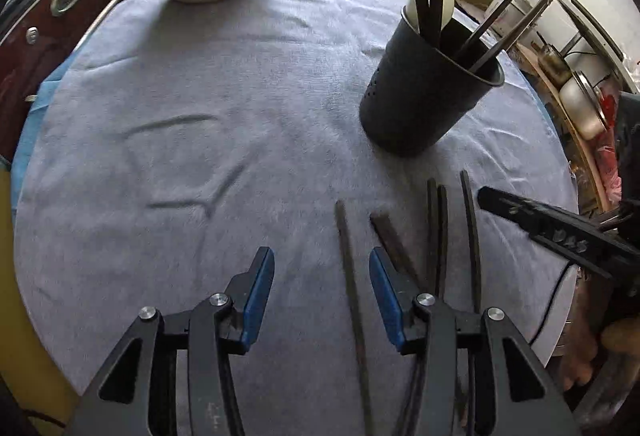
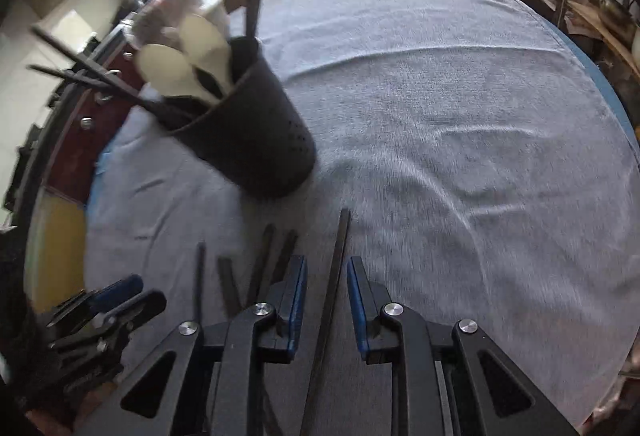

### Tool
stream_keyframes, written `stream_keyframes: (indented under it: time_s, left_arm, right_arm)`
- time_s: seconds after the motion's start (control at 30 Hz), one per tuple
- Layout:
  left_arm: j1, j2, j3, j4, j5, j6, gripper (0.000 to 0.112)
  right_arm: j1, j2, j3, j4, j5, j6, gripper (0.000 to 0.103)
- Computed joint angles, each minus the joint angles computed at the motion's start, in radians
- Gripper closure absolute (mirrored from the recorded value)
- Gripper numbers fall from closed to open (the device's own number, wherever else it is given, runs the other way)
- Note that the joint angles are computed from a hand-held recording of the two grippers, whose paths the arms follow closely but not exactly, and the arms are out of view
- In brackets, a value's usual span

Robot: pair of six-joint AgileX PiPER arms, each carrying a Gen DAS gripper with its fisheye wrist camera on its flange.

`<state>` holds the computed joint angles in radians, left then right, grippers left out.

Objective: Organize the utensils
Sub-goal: 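Grasp a dark chopstick with the right tool, then lift the chopstick with the right tool and drop it into the black holder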

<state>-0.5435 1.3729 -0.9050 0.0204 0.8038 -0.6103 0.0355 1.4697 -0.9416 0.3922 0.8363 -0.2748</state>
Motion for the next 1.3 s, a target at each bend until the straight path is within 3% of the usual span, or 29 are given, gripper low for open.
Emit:
stream_keyframes:
  time_s: [0.17, 0.23, 0.43, 0.53, 0.67, 0.77, 0.93, 1.03, 1.2, 1.3]
  left_arm:
    - [0.046, 0.111, -0.065, -0.073, 0.036, 0.081, 0.062]
    - [0.055, 0.145, -0.073, -0.103, 0.031, 0.105, 0.063]
    - [-0.014, 0.179, -0.1, 0.03, 0.016, -0.003, 0.065]
    - [-0.076, 0.191, -0.103, 0.154, 0.035, -0.094, 0.082]
    - [-0.092, 0.192, -0.091, 0.184, -0.002, -0.101, 0.102]
    - [-0.095, 0.185, -0.08, 0.195, -0.022, -0.12, 0.104]
    - [-0.086, 0.023, 0.055, 0.189, -0.104, -0.147, 0.107]
    - [-0.146, -0.109, 0.09, 0.291, -0.096, -0.263, 0.107]
    - [-0.281, -0.282, 0.055, 0.508, -0.004, -0.459, 0.107]
    - [-0.439, -0.335, 0.002, 0.677, 0.11, -0.623, 0.107]
  right_arm:
    - [0.064, 0.086, -0.047, -0.109, -0.001, 0.132, 0.082]
    - [0.082, 0.074, -0.019, -0.145, -0.047, 0.145, 0.087]
    - [0.032, 0.051, 0.021, -0.093, -0.064, 0.048, 0.094]
    - [0.018, 0.038, 0.026, -0.112, -0.04, 0.047, 0.094]
    - [0.003, 0.045, 0.015, -0.115, -0.017, 0.056, 0.093]
    - [0.039, 0.059, -0.001, -0.142, -0.048, 0.062, 0.093]
    - [-0.057, -0.026, 0.067, 0.023, -0.048, -0.112, 0.097]
    - [-0.157, -0.141, 0.106, 0.16, 0.005, -0.289, 0.097]
    - [-0.315, -0.354, 0.14, 0.322, 0.117, -0.486, 0.097]
    - [-0.382, -0.495, 0.173, 0.429, 0.173, -0.534, 0.097]
